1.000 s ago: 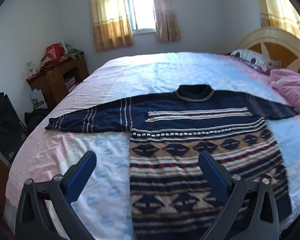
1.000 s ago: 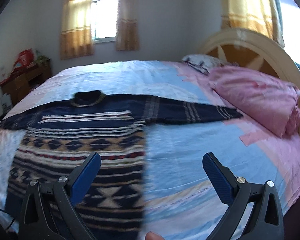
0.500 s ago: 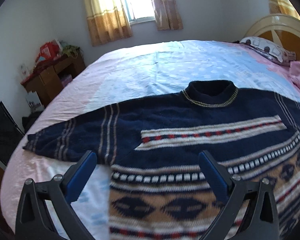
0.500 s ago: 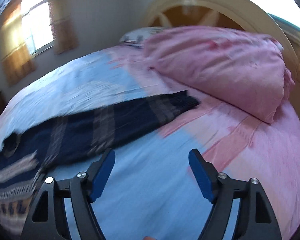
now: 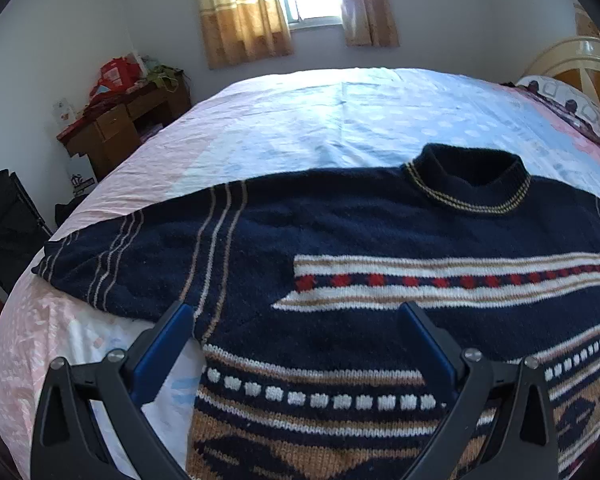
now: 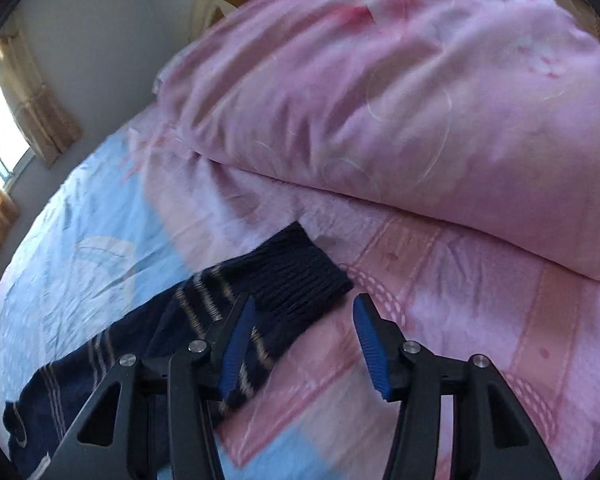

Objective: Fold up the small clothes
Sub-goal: 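Move the right gripper to the sleeve cuff nearest it and grasp it, then lift the sleeve with the right gripper and lay it across the sweater body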

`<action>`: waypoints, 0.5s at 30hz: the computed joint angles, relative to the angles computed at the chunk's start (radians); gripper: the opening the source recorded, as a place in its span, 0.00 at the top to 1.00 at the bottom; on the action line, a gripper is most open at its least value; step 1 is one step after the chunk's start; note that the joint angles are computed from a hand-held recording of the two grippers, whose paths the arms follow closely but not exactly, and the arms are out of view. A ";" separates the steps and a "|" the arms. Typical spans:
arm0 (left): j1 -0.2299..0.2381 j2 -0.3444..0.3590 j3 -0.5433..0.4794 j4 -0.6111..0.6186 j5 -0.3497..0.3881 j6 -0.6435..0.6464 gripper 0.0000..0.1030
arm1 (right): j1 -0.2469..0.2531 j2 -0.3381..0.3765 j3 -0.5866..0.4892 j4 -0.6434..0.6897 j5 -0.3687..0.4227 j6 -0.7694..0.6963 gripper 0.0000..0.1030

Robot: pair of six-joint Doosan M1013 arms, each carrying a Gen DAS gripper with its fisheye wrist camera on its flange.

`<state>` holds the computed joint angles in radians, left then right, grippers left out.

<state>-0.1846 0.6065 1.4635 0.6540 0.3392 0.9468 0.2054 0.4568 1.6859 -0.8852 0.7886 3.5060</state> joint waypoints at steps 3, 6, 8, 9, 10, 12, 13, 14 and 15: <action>0.000 0.008 -0.006 -0.006 -0.006 0.000 0.00 | -0.015 0.020 -0.015 0.040 0.024 -0.021 0.49; -0.002 0.018 -0.014 -0.042 0.004 0.034 0.00 | -0.020 0.036 -0.034 0.025 0.035 -0.048 0.60; -0.002 0.021 -0.018 -0.082 0.009 0.072 0.00 | -0.028 0.042 -0.043 0.029 0.008 -0.074 0.90; -0.001 0.022 -0.020 -0.123 0.012 0.113 0.00 | -0.027 0.044 -0.048 0.030 0.014 -0.082 0.90; 0.001 0.022 -0.021 -0.176 0.014 0.165 0.00 | -0.025 0.048 -0.057 0.030 0.021 -0.094 0.92; 0.005 0.020 -0.018 -0.247 0.013 0.230 0.00 | -0.013 0.049 -0.066 0.001 0.010 -0.097 0.92; 0.005 0.019 -0.017 -0.257 0.012 0.239 0.00 | -0.004 0.050 -0.075 -0.012 0.014 -0.107 0.92; 0.007 0.017 -0.015 -0.285 0.010 0.265 0.00 | 0.005 0.053 -0.084 -0.024 0.018 -0.117 0.93; 0.009 0.016 -0.014 -0.316 0.009 0.295 0.00 | 0.015 0.056 -0.096 -0.039 0.024 -0.126 0.93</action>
<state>-0.1756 0.6230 1.4497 0.3376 0.3484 1.2420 0.2200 0.5128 1.5903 -0.9239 0.8130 3.3804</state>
